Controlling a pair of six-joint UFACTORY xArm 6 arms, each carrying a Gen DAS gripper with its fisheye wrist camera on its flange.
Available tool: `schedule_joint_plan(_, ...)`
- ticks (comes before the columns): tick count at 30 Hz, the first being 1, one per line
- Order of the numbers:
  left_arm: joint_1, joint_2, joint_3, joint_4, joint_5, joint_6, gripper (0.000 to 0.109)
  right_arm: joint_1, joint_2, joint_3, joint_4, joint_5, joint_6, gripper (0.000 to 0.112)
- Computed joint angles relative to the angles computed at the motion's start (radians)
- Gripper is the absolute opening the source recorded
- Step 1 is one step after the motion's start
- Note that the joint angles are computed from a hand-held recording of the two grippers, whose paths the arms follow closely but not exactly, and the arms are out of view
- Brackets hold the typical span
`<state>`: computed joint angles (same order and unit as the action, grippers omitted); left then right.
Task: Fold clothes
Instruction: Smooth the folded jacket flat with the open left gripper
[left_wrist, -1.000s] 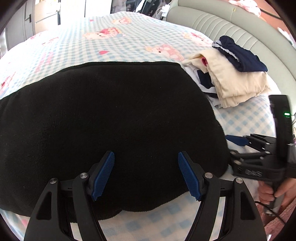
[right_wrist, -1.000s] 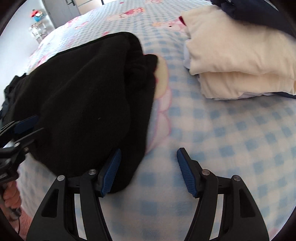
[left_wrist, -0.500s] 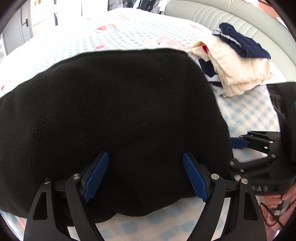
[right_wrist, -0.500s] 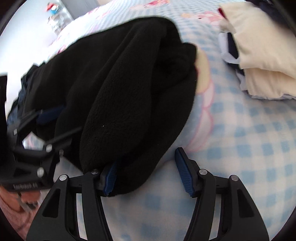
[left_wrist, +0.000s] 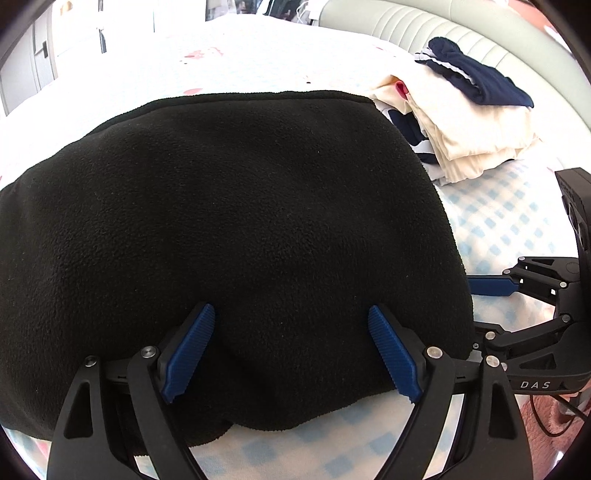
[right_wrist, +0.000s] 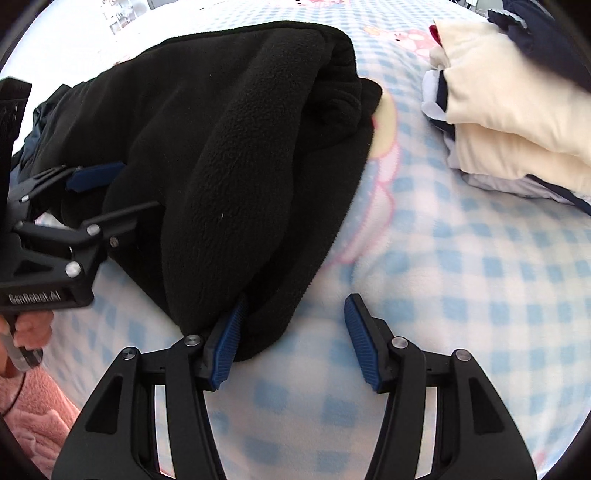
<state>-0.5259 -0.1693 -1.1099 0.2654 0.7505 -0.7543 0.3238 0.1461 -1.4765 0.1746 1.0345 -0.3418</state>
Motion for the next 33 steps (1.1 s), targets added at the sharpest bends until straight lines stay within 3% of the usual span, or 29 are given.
schedule_joint_plan(8,0.012,-0.044,0.057,-0.006,-0.058,-0.001,0.087,-0.025,-0.007,-0.056,-0.056,0.048,0.042,0.059)
schedule_joint_plan(10,0.019,-0.059,0.079,-0.015,-0.085,-0.003,0.087,-0.036,-0.023,-0.055,-0.050,0.014,0.072,0.061)
schedule_joint_plan(16,0.013,-0.073,0.097,0.025,-0.088,-0.036,0.087,-0.061,0.032,-0.103,0.127,0.011,0.085,0.061)
schedule_joint_plan(18,0.012,-0.075,0.098,0.028,-0.080,-0.030,0.087,-0.043,0.059,-0.121,0.090,0.039,0.087,0.061)
schedule_joint_plan(20,0.011,-0.078,0.099,0.023,-0.073,-0.016,0.087,-0.018,0.042,-0.083,-0.011,0.011,0.084,0.061)
schedule_joint_plan(29,0.030,-0.104,0.134,-0.014,-0.111,0.044,0.087,-0.030,-0.094,0.052,-0.189,-0.054,0.106,0.065)
schedule_joint_plan(31,0.027,-0.143,0.142,-0.003,-0.104,-0.004,0.084,-0.031,-0.122,0.058,-0.232,-0.072,0.147,0.065)
schedule_joint_plan(33,0.014,-0.252,0.201,0.066,-0.149,-0.086,0.083,-0.045,-0.153,0.073,-0.202,-0.121,0.159,0.065)
